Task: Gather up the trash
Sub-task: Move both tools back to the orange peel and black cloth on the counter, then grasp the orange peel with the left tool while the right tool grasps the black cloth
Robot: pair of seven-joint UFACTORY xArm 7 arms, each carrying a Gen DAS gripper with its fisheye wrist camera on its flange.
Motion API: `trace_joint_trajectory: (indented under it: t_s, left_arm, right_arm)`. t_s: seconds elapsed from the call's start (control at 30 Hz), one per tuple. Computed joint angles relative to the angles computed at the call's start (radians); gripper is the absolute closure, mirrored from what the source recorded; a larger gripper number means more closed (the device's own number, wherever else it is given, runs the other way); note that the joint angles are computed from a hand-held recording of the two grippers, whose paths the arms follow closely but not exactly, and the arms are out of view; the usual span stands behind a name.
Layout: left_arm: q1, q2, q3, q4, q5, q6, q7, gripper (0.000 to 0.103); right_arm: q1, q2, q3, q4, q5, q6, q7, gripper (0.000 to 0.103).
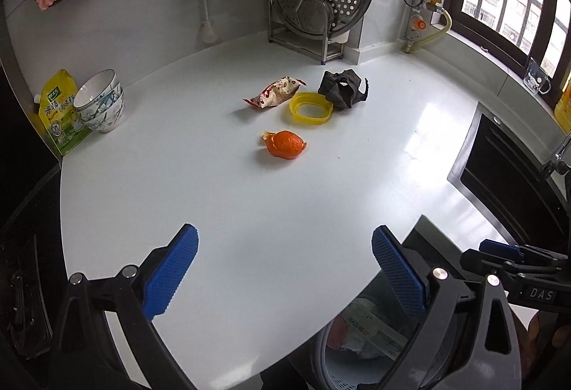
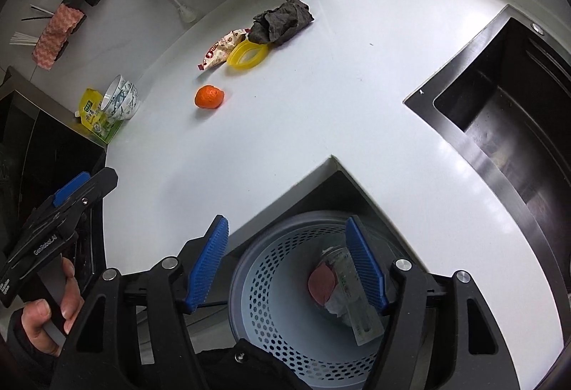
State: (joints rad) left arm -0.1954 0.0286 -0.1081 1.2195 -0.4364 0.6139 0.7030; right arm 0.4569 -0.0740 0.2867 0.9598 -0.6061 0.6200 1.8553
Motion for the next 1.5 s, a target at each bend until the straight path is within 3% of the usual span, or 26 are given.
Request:
trace_joint_trajectory:
  t_s: [0.23, 0.7, 1.13, 1.27, 1.43, 1.5]
  left_arm:
    - [-0.003, 0.156, -0.026, 0.118, 0.051, -0.067, -0.089, 0.007]
    - [-0.068, 0.475, -0.030, 0.445, 0.282, -0.027, -0.369, 0.007]
    - [-0.112, 0.613, -0.032, 0.592, 0.371, -0.025, -0.437, 0.008]
    - [-0.108, 0.656, -0.040, 0.657, 0.371, 0.041, -0.421, 0.035]
    - [-0.083, 0.663, -0.064, 0.670, 0.346, 0.074, -0.355, 0.055]
    - [-0.062, 0.658, -0.080, 0.664, 0.319, 0.081, -0.310, 0.059]
  right_arm:
    - [0.004, 0.042, -0.017, 0.059, 0.010, 0.085, -0.027, 0.035]
    - [-0.012, 0.031, -0.040, 0.004, 0.034, 0.058, 0.039, 0.035]
    - [-0.026, 0.055, -0.054, 0.013, 0.049, 0.061, 0.009, 0.035]
    - [-0.028, 0.059, -0.060, 0.019, 0.049, 0.073, 0.011, 0.035]
    - [-0.037, 0.084, -0.074, 0.052, 0.034, 0.073, 0.014, 0.035]
    - [-0.041, 0.103, -0.085, 0.075, 0.024, 0.064, 0.011, 0.035]
